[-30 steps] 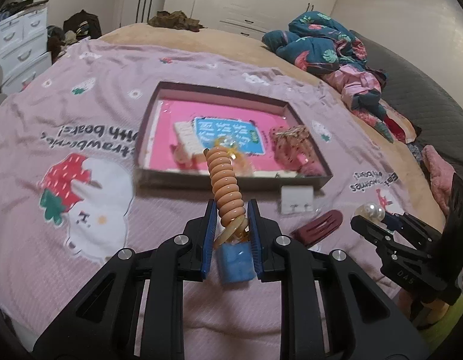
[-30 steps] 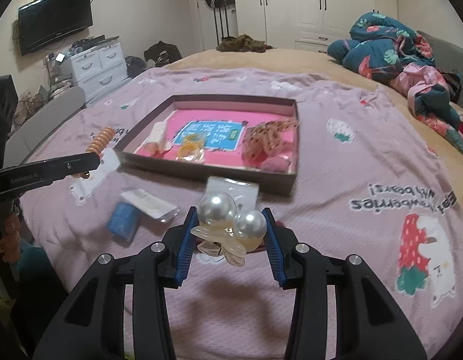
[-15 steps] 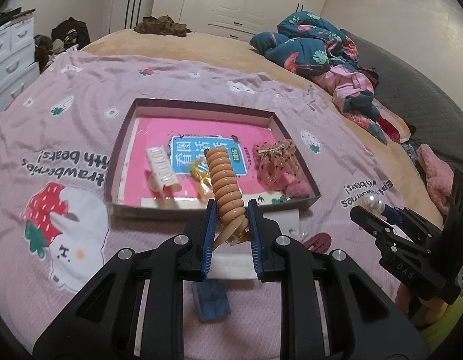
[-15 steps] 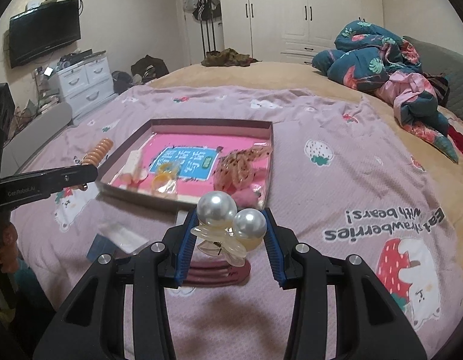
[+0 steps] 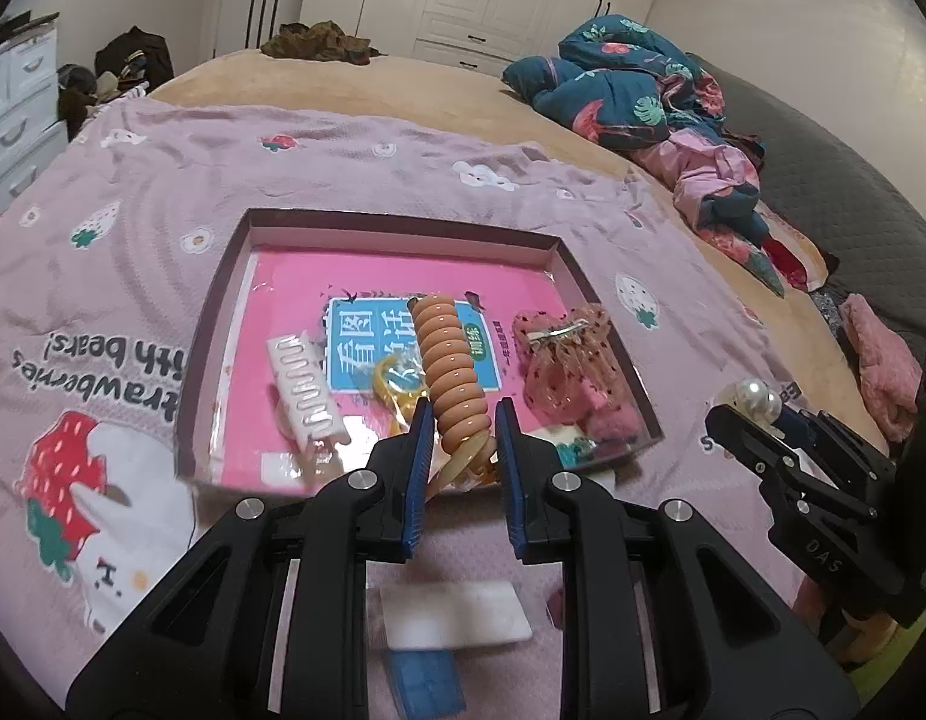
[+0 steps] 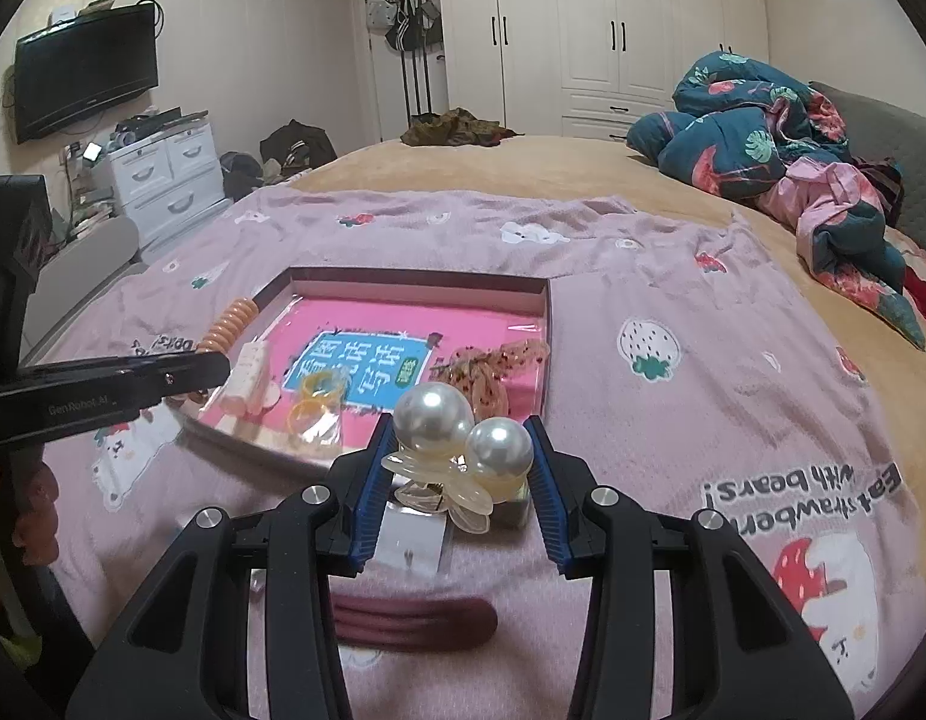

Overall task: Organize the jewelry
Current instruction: 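Lift the spiral hair tie and pearl clip and carry both toward the tray, then lower the spiral hair tie and pearl clip into the tray and open both tools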

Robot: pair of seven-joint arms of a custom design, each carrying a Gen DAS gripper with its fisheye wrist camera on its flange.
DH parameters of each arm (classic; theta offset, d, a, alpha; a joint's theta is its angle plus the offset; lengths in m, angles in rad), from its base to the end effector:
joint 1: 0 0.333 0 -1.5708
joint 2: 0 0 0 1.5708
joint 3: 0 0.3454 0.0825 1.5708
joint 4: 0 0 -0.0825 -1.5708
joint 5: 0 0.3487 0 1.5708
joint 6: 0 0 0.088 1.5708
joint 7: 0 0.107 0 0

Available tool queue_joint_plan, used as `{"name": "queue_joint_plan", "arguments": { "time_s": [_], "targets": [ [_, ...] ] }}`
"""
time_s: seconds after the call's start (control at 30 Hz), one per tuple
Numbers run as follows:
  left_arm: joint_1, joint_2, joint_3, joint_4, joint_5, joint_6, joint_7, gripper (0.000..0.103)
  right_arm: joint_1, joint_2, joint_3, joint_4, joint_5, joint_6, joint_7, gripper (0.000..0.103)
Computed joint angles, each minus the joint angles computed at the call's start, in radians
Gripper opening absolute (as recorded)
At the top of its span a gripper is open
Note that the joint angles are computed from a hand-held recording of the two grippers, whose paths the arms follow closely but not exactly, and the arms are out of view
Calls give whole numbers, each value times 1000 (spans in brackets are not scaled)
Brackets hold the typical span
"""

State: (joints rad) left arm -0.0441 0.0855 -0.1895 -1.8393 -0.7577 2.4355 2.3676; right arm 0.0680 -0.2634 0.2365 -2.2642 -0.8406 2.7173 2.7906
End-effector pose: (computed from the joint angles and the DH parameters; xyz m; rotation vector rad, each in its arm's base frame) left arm 0.5807 -0.1355 0.5778 -1.3516 2.4496 -1.1686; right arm 0.4414 0.1788 0.5783 -1.4704 1.8786 -0.8521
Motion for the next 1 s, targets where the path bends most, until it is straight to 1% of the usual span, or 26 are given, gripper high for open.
{"name": "queue_joint_plan", "arguments": {
  "time_s": [0.17, 0.27, 0.53, 0.67, 1.0],
  "targets": [
    [-1, 55, -10, 53, 40, 4, -42, 14, 1, 46, -15, 41, -10, -4, -7, 41],
    [6, 95, -22, 93, 74, -5, -74, 14, 13, 68, -35, 60, -12, -5, -13, 41],
    [20, 186, -55, 181, 183, -1, -160, 14, 49, 137, -85, 114, -14, -29, -39, 41],
    [29, 218, -69, 209, 227, 1, -191, 14, 68, 171, -113, 134, -10, -26, -53, 41],
    [52, 274, -93, 257, 293, -1, -249, 14, 132, 283, -177, 209, 90, -10, -154, 41]
  ]
}}
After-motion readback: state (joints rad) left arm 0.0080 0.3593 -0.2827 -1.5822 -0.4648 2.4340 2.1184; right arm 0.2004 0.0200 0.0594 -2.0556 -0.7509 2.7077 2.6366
